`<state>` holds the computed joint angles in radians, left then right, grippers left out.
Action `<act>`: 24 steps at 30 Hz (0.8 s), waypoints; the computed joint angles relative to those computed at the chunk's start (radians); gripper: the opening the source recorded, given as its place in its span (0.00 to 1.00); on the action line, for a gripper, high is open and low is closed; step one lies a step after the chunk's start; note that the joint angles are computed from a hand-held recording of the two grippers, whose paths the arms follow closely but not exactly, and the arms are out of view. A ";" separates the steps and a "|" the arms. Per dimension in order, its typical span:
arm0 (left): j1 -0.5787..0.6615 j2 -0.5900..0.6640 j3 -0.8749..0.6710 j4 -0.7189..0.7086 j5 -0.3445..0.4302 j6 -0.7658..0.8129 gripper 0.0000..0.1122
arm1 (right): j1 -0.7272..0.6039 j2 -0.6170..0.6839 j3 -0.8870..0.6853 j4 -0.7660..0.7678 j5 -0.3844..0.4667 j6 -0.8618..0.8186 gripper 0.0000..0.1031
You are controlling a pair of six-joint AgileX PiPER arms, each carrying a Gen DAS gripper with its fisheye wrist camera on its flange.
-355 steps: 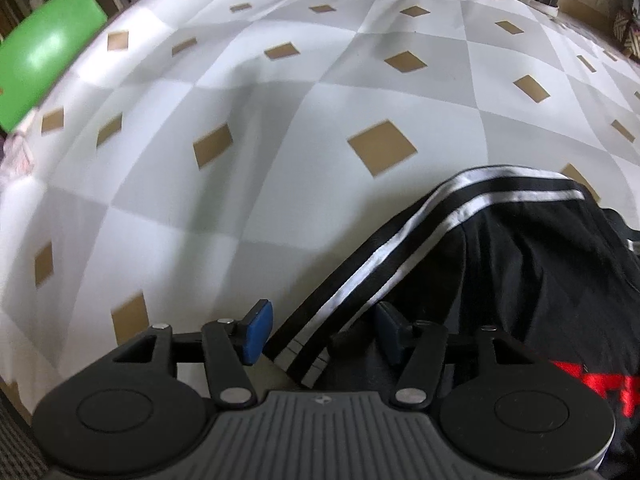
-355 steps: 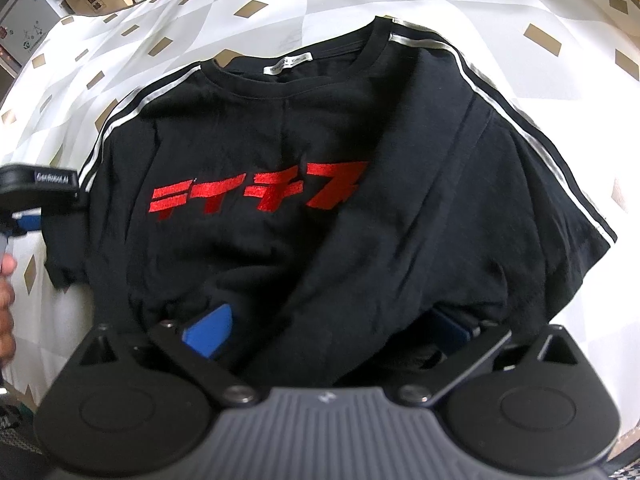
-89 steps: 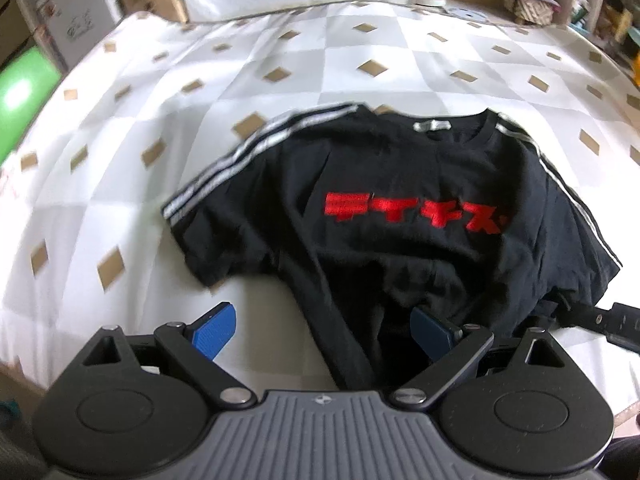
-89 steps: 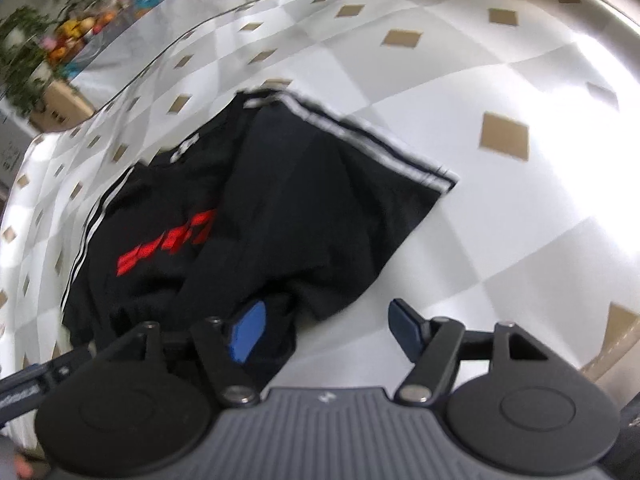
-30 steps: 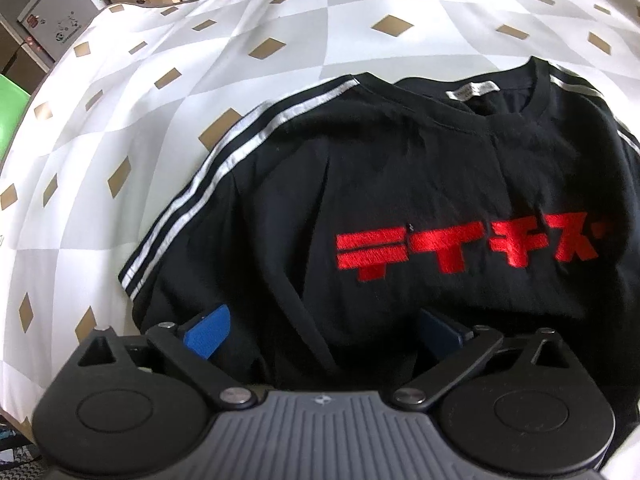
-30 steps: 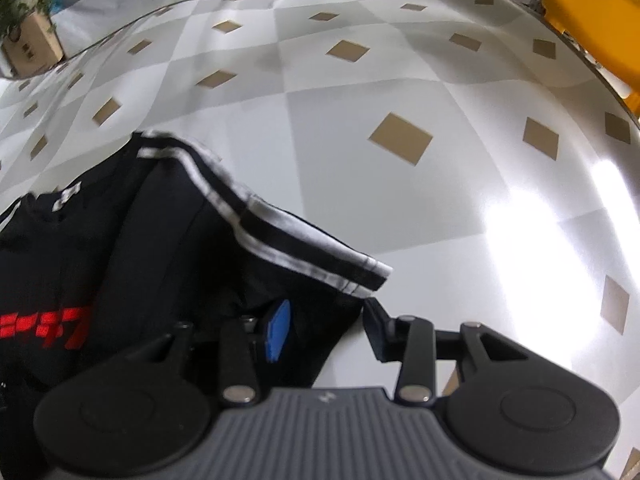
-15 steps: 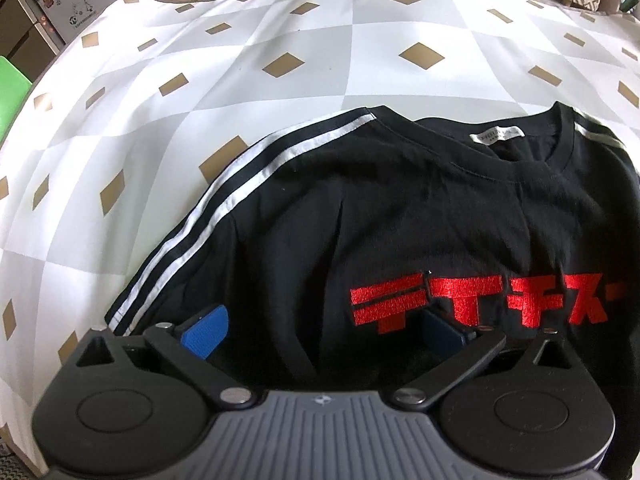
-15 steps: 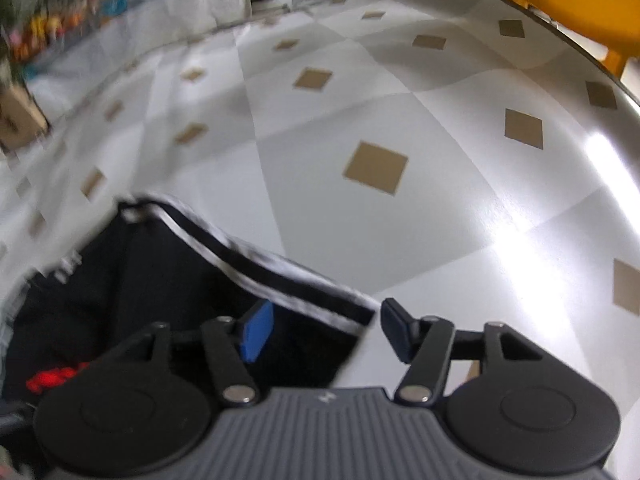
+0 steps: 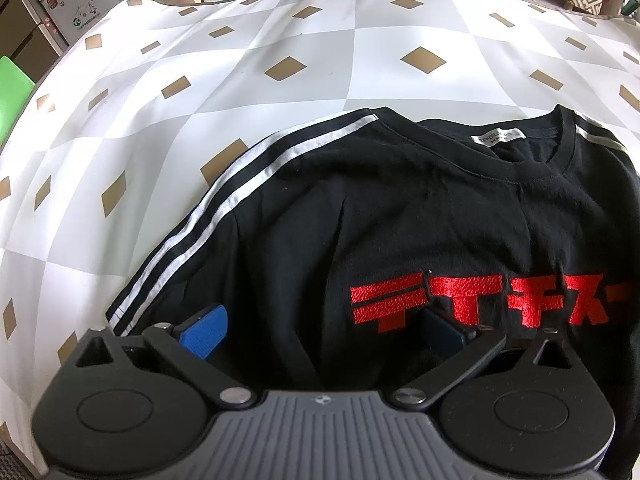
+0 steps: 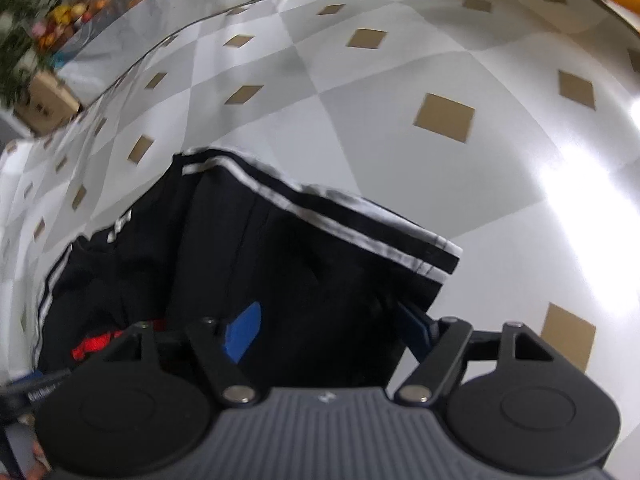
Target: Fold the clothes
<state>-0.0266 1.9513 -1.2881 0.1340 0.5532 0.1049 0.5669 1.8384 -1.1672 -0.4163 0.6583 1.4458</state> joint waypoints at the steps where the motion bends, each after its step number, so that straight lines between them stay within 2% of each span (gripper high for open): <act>1: 0.002 0.000 0.000 -0.001 -0.002 0.004 0.92 | 0.013 0.014 -0.020 -0.011 0.022 -0.015 0.67; 3: 0.004 0.000 0.002 -0.008 -0.005 0.011 0.92 | 0.046 0.053 -0.076 -0.043 0.100 -0.048 0.62; 6: 0.011 0.010 -0.007 -0.031 -0.005 0.028 0.92 | 0.089 0.104 -0.145 -0.093 0.199 -0.098 0.48; 9: 0.015 0.016 -0.016 -0.052 -0.004 0.041 0.92 | 0.091 0.109 -0.150 -0.117 0.201 -0.099 0.37; 17: 0.034 0.061 -0.079 -0.137 0.016 0.110 0.92 | 0.056 0.110 -0.132 -0.177 0.211 -0.022 0.35; 24: 0.010 0.081 -0.101 -0.085 -0.018 0.096 0.92 | 0.021 0.101 -0.093 -0.240 0.213 0.077 0.37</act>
<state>-0.0166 2.0321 -1.3886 0.0495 0.5349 0.2011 0.5883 1.9398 -1.2601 -0.6561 0.8717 1.5229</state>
